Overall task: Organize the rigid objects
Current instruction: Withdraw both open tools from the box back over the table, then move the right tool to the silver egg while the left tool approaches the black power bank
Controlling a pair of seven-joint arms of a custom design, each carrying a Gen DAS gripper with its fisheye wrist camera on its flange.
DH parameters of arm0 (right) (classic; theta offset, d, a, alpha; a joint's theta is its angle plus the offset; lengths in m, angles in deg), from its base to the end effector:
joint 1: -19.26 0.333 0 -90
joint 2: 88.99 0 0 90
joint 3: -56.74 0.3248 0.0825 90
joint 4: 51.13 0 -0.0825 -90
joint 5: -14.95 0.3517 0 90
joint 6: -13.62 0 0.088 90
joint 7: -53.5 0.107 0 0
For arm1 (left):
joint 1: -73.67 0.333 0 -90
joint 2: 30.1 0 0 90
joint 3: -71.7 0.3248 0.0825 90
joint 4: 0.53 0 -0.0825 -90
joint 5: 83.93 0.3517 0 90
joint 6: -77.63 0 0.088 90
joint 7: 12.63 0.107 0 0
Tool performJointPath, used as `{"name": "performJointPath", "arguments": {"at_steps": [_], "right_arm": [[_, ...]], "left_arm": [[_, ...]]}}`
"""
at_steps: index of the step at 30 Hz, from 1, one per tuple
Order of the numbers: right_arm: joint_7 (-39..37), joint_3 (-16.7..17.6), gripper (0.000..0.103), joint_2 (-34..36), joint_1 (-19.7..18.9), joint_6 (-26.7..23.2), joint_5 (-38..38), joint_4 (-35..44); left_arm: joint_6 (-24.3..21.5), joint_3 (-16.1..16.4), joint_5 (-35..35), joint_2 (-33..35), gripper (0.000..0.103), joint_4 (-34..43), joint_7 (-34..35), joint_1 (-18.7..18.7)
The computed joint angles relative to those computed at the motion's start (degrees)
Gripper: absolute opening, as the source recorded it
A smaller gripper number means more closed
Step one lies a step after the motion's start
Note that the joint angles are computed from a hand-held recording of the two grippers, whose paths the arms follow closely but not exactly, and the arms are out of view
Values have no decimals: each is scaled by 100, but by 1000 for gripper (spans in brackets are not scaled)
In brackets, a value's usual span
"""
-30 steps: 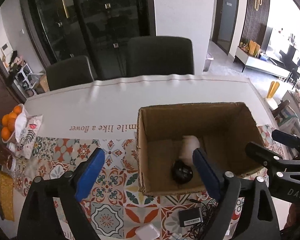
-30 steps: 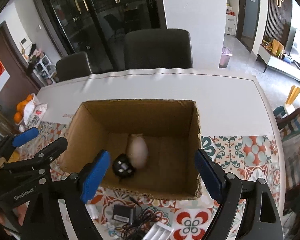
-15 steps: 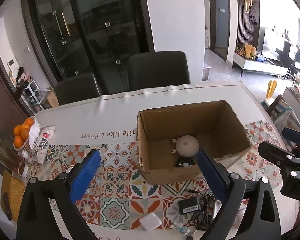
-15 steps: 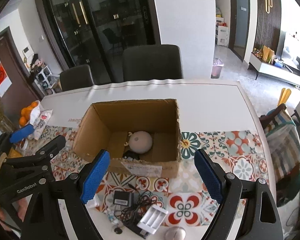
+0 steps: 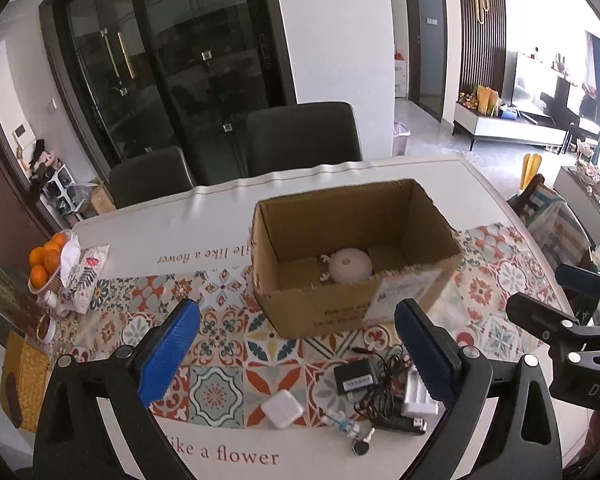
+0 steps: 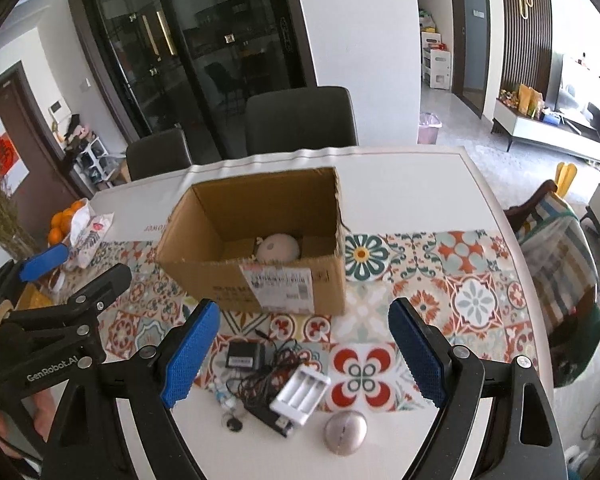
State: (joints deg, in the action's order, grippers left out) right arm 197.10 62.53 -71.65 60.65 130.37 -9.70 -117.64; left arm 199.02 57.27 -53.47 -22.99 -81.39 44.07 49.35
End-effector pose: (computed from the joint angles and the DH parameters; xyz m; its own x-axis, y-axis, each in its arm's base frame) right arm 0.4673 0.4493 0.7013 0.0186 -0.9835 -0.1800 -0.7835 0.0975 -0.6136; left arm 0.4913 -0.3485 0.7069 -0.1720 -0.9762 -0.1319 -0.7075 0.2156 -0.6730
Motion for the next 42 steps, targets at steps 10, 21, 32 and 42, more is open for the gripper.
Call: {"name": "performJointPath", "arguments": {"at_steps": [10, 21, 32, 42], "right_arm": [[266, 224, 86, -660, -182, 258, 180, -1235], [399, 474, 86, -1086, -422, 371, 528, -2180], [190, 576, 85, -1120, -537, 456, 1045, -2656], [-150, 572, 79, -953, -541, 556, 1438, -2863]], "left_arm": [[-109, -143, -196, -267, 99, -561, -180, -25], [-283, -275, -607, -361, 99, -1036, -262, -89], [-318, -313, -865, -457, 99, -1556, -483, -95], [-212, -329, -1208, -468, 99, -1972, -491, -57]]}}
